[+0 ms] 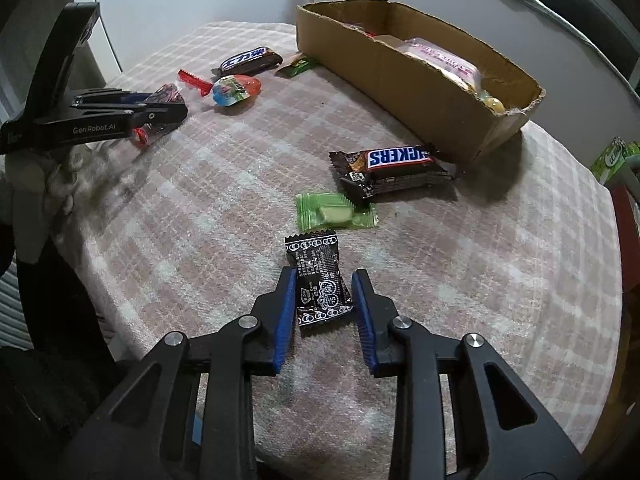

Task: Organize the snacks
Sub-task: 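Grasp the red-wrapped sweets bag with left gripper while right grasps dark wrapped candy, then carry both snacks into the box and open both grippers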

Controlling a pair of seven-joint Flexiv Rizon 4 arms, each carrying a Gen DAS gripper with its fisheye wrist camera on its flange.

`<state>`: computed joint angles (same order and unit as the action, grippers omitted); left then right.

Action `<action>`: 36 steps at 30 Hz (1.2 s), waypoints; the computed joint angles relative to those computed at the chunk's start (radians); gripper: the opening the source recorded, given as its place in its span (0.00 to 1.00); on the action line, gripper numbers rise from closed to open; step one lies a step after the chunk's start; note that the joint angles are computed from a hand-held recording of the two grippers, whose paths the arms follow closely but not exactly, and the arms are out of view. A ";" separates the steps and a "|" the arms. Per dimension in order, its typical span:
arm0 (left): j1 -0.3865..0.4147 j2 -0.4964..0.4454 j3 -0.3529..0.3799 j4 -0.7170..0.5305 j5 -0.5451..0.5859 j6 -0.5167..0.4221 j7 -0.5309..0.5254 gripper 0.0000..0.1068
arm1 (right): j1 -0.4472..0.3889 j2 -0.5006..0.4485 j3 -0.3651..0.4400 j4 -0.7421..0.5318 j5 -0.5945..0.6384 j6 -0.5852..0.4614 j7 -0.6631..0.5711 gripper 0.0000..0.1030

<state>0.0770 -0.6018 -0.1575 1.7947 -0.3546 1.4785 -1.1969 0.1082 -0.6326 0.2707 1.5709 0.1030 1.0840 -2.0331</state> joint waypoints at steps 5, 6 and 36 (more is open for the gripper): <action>0.028 0.014 -0.039 0.025 -0.015 0.016 0.017 0.32 | -0.011 0.006 0.008 -0.003 0.016 0.005 0.001 0.27; 0.027 0.016 -0.040 0.027 -0.016 0.020 0.017 0.32 | -0.010 0.009 0.005 -0.001 0.016 0.012 0.001 0.27; 0.094 0.008 -0.203 -0.086 -0.084 0.048 0.123 0.32 | -0.018 -0.035 0.017 -0.242 0.060 0.046 0.019 0.26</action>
<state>0.1707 -0.5939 -0.3603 1.7082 -0.4384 1.5261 -1.0740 0.0898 -0.6677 0.2880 1.3292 0.1627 1.1304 -2.0144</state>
